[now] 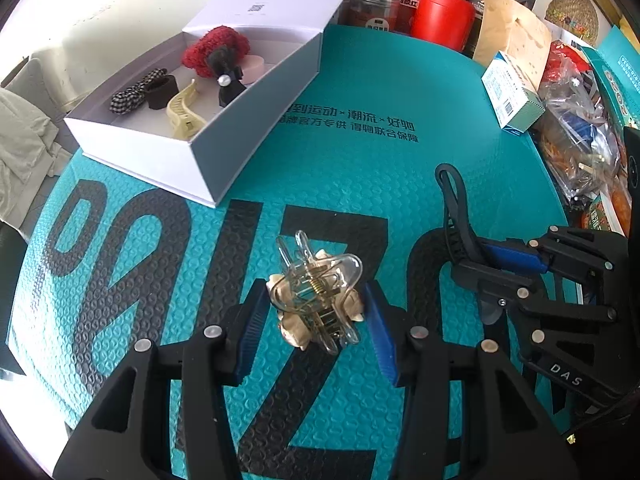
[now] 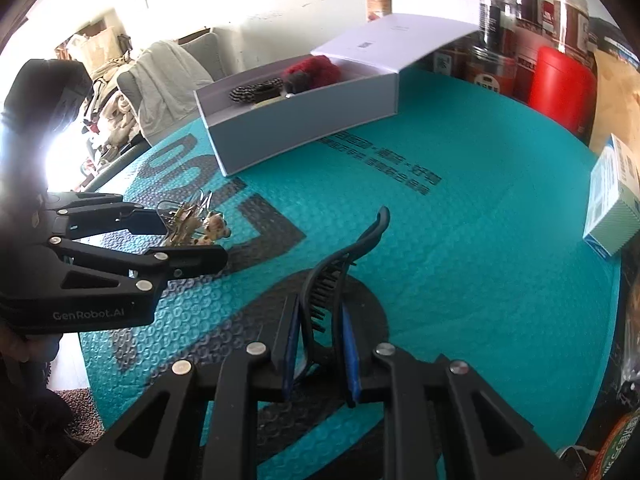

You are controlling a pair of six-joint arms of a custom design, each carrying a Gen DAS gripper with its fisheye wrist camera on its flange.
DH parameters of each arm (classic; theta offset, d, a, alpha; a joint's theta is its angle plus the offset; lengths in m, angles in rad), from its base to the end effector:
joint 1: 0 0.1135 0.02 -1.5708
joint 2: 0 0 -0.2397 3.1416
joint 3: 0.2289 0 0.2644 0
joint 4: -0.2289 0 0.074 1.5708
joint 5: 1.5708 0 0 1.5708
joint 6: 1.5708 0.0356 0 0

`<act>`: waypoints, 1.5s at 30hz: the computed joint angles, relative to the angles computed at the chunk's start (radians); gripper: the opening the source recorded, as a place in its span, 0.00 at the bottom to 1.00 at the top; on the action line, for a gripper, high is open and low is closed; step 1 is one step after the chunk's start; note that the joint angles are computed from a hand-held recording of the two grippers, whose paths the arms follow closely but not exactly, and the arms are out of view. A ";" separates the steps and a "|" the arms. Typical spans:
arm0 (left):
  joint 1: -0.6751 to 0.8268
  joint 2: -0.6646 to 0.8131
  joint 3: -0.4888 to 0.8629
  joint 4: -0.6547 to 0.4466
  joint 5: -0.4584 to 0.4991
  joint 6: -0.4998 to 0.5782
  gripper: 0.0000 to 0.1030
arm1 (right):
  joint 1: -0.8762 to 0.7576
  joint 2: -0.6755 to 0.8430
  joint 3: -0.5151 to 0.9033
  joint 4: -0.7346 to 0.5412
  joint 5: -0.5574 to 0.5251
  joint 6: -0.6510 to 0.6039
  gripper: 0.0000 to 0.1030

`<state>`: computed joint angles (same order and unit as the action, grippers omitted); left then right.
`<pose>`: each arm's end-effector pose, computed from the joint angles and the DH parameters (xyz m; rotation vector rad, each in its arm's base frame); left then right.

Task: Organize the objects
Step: 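Grasp the gold hair pins with the left tool while the right tool grasps the black claw clip, then lift and carry the pins and black clip with both tools into the white box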

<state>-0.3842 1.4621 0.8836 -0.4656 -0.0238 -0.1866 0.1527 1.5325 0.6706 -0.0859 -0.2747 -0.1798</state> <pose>0.2761 -0.1107 0.1665 0.2505 2.6126 -0.1693 0.2824 0.0532 0.1087 -0.5226 2.4435 0.3341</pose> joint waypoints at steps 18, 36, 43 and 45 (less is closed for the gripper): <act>0.017 -0.350 -0.211 -0.077 -0.031 -0.040 0.45 | 0.117 -0.215 -0.139 -0.013 0.011 0.033 0.19; 0.097 -0.512 -0.252 -0.179 -0.051 -0.017 0.45 | 0.227 -0.246 -0.098 -0.052 0.025 0.029 0.18; 0.176 -0.405 -0.161 -0.160 -0.016 0.046 0.45 | 0.227 -0.168 0.012 -0.081 0.018 0.011 0.18; 0.202 -0.365 -0.123 -0.153 -0.005 0.065 0.45 | 0.224 -0.147 0.046 -0.094 0.016 0.003 0.18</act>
<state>-0.1817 1.0968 0.7604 -0.6185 -0.0291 -0.1217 0.3770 1.3856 0.7169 -0.1801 -0.2585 -0.1770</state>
